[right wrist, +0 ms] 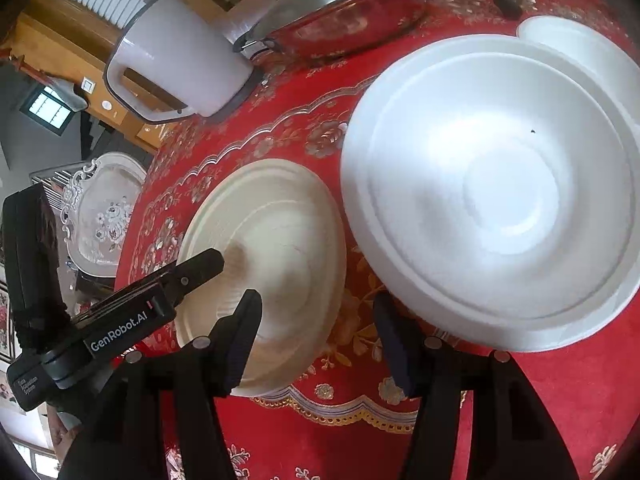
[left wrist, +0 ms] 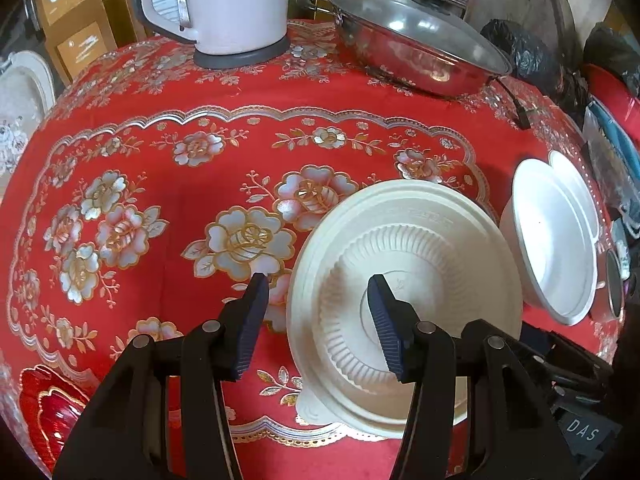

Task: Organize plates and bowls
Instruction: 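Grasp the rim of the cream plastic bowl with the right tool, then carry the cream bowl with the right tool onto the stacked red plates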

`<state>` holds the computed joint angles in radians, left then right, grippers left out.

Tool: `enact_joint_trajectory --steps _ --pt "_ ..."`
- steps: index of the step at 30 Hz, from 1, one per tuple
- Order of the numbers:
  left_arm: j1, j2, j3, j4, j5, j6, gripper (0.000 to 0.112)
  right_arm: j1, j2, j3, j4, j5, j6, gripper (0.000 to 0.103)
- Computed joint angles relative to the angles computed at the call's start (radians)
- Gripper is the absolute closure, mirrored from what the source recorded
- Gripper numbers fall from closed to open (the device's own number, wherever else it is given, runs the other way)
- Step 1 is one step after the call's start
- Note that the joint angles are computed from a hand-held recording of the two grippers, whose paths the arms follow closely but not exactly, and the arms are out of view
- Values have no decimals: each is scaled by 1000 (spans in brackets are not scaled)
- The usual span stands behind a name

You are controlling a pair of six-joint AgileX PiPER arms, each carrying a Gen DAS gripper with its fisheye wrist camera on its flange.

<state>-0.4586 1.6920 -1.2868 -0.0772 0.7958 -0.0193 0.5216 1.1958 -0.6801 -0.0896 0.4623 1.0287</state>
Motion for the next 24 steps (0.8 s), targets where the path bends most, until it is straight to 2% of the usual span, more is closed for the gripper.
enact_joint_trajectory --steps 8,12,14,15,19,24 --pt "-21 0 6 45 -14 -34 60 15 6 -17 -54 10 19 45" --pt "-36 -6 22 74 -38 -43 61 0 5 2 -25 -36 -28 46" --pt "-46 -10 32 106 -52 -63 69 -22 -4 29 67 -92 -128 53" --pt "-54 -11 38 132 -60 -83 82 -28 -4 35 95 -103 -156 60" --pt "-54 -5 45 140 -65 -90 86 -42 -11 59 113 -133 -185 70" --pt "-31 -9 41 95 -55 -58 89 -34 -35 71 69 -130 -143 81"
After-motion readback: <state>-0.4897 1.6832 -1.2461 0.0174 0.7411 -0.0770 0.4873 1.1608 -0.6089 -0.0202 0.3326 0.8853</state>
